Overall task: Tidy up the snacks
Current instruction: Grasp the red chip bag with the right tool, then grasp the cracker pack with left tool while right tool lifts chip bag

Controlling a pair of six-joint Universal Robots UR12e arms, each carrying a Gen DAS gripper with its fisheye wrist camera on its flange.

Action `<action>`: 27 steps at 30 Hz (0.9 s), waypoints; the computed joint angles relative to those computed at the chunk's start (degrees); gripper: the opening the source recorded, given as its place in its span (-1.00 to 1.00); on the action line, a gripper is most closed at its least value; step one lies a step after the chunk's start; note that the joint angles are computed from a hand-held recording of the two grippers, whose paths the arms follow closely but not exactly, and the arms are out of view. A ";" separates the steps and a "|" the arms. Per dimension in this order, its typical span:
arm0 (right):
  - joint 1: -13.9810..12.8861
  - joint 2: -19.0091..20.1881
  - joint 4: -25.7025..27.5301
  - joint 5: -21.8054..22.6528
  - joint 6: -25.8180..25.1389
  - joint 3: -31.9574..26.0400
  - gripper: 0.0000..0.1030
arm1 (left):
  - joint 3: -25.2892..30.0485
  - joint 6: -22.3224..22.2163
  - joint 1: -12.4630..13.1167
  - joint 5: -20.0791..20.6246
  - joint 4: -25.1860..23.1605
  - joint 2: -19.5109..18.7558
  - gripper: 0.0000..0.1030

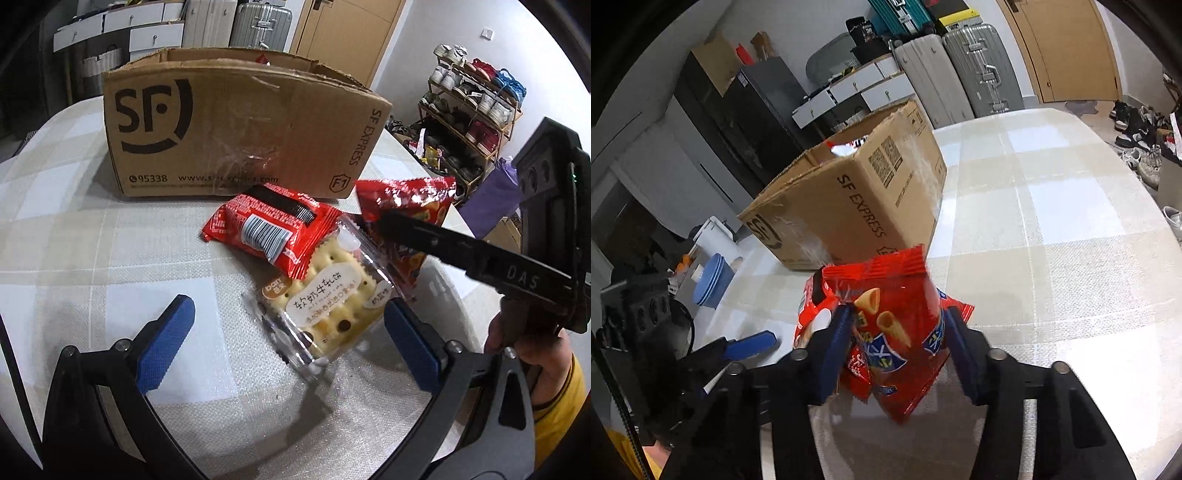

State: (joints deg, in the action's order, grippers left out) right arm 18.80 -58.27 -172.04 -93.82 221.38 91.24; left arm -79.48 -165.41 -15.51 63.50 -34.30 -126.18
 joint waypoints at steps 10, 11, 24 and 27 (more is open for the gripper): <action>0.25 -0.77 -6.65 0.13 3.33 2.76 -0.18 | 2.48 -2.01 -0.76 1.15 0.10 -2.25 0.98; 0.40 -0.96 -7.00 -0.42 3.36 2.97 -0.18 | 2.69 -2.04 -0.82 1.05 0.01 -2.35 0.98; 2.32 -4.53 -13.57 -5.02 7.42 8.08 -0.18 | 8.06 -4.96 -3.08 0.75 -2.49 -5.19 0.98; 2.60 -5.28 -13.82 -5.86 8.37 9.12 -0.18 | 10.39 -5.35 -3.63 0.25 -5.51 -6.47 0.98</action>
